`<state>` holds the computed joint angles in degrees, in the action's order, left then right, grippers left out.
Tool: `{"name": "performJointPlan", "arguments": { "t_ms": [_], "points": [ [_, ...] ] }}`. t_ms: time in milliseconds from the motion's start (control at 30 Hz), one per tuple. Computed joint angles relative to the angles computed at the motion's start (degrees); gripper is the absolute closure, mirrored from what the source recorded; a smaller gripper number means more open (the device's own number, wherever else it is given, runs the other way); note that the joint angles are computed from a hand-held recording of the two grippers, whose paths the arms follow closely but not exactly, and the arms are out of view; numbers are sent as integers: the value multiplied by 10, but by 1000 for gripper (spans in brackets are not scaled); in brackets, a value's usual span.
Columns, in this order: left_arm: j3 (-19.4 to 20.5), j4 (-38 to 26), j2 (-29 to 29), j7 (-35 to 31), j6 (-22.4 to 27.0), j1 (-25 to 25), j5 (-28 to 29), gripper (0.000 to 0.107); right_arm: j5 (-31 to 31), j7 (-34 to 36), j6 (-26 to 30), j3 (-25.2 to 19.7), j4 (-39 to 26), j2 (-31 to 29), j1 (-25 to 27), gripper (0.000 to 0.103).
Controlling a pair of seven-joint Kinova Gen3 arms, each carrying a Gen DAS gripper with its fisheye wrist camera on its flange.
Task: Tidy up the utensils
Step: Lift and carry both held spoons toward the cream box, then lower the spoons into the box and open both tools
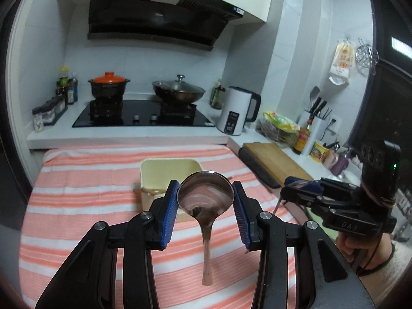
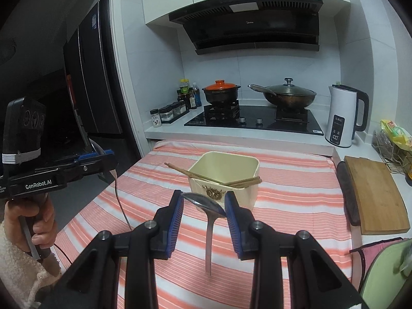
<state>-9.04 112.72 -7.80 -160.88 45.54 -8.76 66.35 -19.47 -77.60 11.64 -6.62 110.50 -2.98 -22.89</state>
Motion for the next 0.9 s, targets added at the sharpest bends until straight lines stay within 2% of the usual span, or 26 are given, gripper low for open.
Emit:
{"name": "performJointPlan", "arguments": {
  "t_ms": [67,200,400,467,600,700,800,867,900],
  "points": [
    [9,-29,12,19,-10,3,-6,66,-24,27,10,9,-29,16,-1,69],
    [28,-94,43,62,-40,9,-19,66,-57,62,34,-4,-100,58,30,69],
    [68,-175,111,116,-123,13,-23,66,13,7,28,-14,-199,129,44,69],
    [84,-193,136,143,-156,14,-38,66,44,-20,22,-10,-227,154,40,69],
    [108,-218,187,207,-196,15,-91,66,56,-30,18,-41,-264,205,67,69],
    [115,-229,220,261,-197,16,-138,66,73,-50,35,-39,-288,239,63,69],
    [112,-243,249,323,-193,26,-196,66,84,-77,98,-29,-331,275,57,70],
    [107,-255,266,364,-179,33,-236,66,96,-98,138,-15,-355,295,48,77],
    [107,-259,271,378,-173,34,-253,66,101,-107,151,-10,-362,301,45,77]
  ]
}}
